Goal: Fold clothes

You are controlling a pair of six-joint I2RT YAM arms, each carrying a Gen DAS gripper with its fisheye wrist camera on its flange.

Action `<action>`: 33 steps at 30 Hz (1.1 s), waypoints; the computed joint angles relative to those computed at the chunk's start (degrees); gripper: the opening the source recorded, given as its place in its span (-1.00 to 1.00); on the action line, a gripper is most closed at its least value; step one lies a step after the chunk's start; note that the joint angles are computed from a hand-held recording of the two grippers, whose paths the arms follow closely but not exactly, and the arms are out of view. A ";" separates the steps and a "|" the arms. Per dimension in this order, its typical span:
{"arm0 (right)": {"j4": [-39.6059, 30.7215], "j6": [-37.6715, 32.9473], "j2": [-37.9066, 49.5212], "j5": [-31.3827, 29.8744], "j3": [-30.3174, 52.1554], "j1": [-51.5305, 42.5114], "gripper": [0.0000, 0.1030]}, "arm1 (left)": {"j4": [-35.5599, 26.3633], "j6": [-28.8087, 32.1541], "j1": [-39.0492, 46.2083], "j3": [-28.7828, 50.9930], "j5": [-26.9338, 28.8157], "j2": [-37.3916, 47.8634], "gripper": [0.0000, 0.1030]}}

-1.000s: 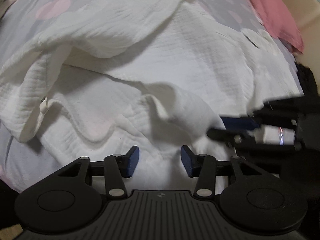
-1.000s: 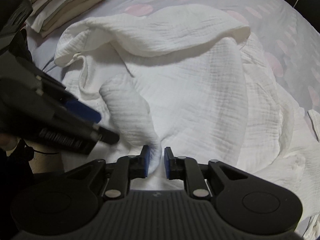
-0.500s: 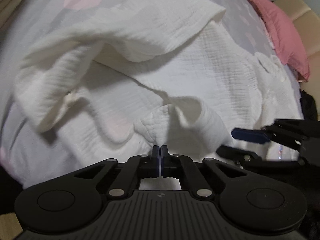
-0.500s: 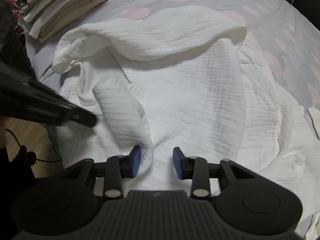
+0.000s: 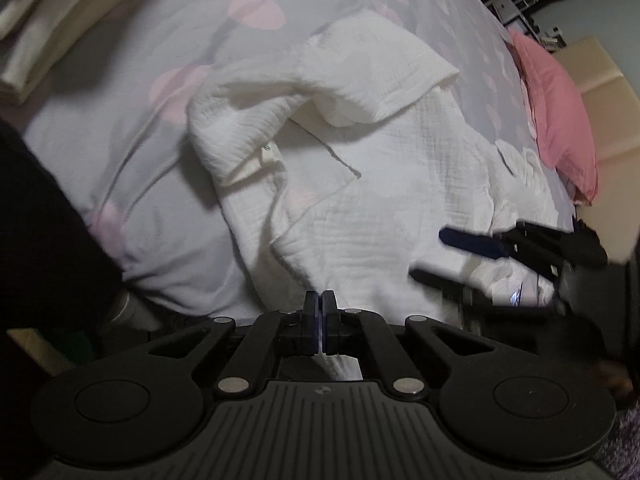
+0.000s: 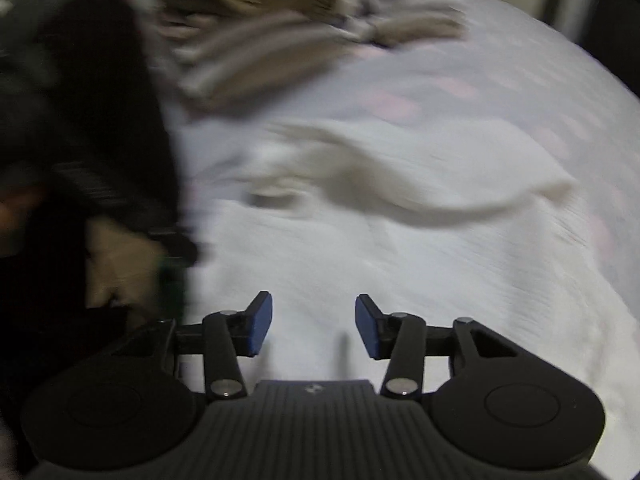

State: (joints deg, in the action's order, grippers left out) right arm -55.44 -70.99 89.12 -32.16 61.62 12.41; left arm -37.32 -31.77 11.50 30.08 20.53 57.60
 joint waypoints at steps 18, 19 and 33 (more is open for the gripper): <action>-3.55 -6.30 -7.07 3.25 -11.11 7.72 -0.84 | -5.05 -3.80 -2.19 -0.31 -0.10 -4.27 -0.93; -3.69 -6.08 -7.05 3.17 -11.03 7.72 -0.84 | -5.51 -3.88 -2.05 -0.23 -0.40 -4.02 -0.77; -9.07 -7.96 -4.55 0.39 -6.81 6.07 -0.77 | 0.07 -4.21 -1.34 -1.81 0.89 2.35 -0.83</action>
